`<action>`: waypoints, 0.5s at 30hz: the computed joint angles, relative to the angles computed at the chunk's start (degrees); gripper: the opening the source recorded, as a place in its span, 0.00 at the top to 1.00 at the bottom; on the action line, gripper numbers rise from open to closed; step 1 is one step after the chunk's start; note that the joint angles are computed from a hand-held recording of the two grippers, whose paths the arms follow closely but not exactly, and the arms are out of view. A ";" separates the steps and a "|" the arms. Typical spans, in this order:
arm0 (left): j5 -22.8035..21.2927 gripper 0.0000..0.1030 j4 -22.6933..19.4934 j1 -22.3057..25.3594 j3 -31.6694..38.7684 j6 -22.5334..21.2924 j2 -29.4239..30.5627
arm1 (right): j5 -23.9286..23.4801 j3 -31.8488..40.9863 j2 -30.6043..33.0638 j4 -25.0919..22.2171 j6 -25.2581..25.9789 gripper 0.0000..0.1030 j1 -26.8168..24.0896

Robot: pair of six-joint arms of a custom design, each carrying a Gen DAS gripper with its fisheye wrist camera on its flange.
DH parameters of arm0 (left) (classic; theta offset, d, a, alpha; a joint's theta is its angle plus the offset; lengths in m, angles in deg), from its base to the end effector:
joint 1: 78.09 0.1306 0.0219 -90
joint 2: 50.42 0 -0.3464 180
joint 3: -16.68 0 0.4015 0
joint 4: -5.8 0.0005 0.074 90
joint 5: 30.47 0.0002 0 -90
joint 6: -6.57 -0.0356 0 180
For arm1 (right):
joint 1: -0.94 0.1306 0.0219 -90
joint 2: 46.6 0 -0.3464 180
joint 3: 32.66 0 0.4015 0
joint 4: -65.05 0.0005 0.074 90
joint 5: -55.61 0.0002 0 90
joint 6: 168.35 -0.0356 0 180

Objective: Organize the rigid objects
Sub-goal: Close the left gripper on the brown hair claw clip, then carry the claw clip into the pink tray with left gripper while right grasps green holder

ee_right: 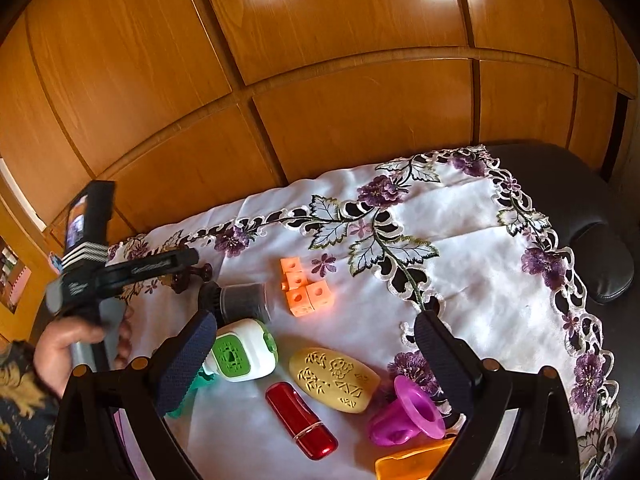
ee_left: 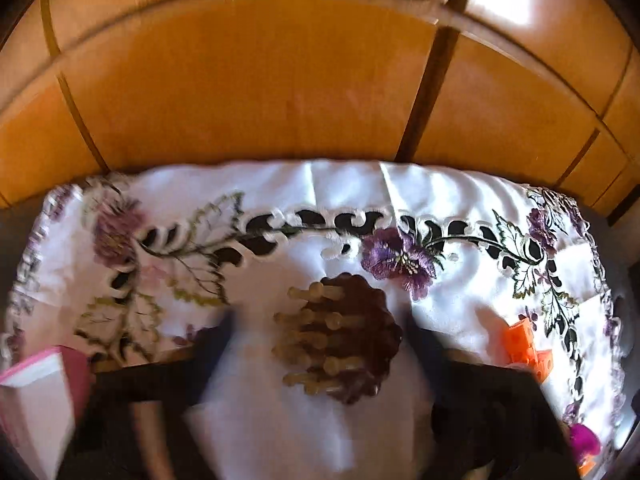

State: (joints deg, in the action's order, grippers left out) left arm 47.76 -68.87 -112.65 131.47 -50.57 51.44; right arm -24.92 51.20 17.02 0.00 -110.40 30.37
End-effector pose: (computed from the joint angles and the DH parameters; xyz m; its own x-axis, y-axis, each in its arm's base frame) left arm 0.4451 -0.2984 0.4635 -0.8675 -0.0475 -0.4952 0.0061 0.9943 -0.1060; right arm 0.2835 0.1527 0.5028 -0.7235 0.1928 -0.6628 0.0011 0.9605 0.2782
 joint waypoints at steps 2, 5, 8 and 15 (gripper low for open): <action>0.96 0.50 2.29 0.36 -2.12 0.66 -1.63 | 0.57 0.11 0.24 -0.24 0.42 0.02 0.19; 1.10 0.59 3.79 0.24 -5.04 0.81 -4.69 | 0.92 0.18 0.46 -0.47 0.62 0.02 0.38; 1.02 0.59 4.02 -0.56 -7.98 0.79 -7.90 | 0.81 0.22 0.59 -0.71 0.86 0.02 0.40; -2.53 0.59 2.45 -5.17 -13.81 2.67 -16.03 | 0.02 0.09 0.99 -1.26 1.50 0.05 0.59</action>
